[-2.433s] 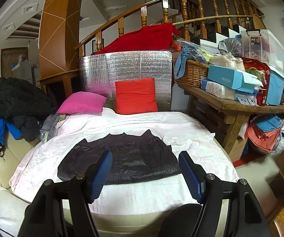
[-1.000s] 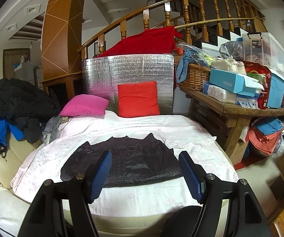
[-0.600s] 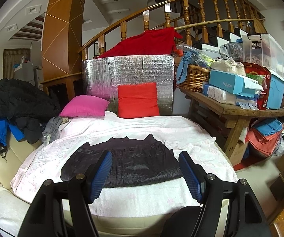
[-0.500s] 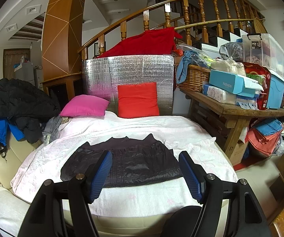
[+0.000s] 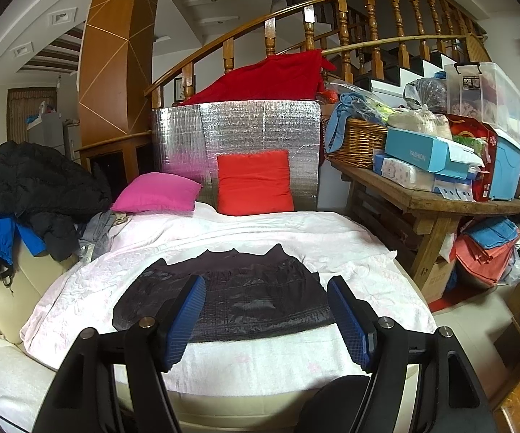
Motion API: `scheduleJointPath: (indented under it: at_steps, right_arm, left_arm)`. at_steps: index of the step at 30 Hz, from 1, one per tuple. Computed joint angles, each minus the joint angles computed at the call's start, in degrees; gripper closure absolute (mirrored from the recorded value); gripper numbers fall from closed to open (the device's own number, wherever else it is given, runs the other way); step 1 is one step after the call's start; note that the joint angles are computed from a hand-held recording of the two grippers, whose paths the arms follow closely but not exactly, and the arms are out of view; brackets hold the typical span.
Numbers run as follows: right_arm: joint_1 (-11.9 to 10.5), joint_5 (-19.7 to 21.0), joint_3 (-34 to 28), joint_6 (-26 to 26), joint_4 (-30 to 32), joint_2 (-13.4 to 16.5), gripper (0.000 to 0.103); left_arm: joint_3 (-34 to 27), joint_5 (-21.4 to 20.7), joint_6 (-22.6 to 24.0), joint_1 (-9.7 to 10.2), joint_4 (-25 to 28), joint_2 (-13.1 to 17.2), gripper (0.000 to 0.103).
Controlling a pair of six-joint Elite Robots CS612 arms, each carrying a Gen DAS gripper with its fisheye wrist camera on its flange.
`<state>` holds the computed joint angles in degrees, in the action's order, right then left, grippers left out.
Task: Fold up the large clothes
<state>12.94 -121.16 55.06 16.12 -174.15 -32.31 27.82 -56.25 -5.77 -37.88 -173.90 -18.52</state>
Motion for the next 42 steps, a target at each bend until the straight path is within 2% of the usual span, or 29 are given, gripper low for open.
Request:
scheduleJointPath:
  at_steps: [19,31,37,40,42]
  right_arm:
    - [0.2,-0.1,-1.6,-0.1,1.9,0.8,0.029]
    - [0.1,0.7,-4.8,-1.0,4.9,2.5,0.029]
    - [0.0,-0.2,-8.8,-1.8,7.4,4.5,0.029]
    - [-0.3,-0.2,-11.4,-1.7,9.4,5.7,0.029]
    - [-0.4,-0.1,-13.0,-1.8,10.7,6.5,0.029]
  left_arm:
    - [-0.4,-0.2,-1.1,0.19,1.3,0.2,0.0]
    - [-3.4,-0.6,-2.5,0.6,5.1,1.9,0.0]
    - [-9.6,-1.1,-3.9,1.12,10.2,4.9,0.0]
    - [-15.5,-1.4,-4.5,1.36,14.6,7.8,0.0]
    - [-22.8,-1.6,-4.8,1.54,18.9,11.4,0.0]
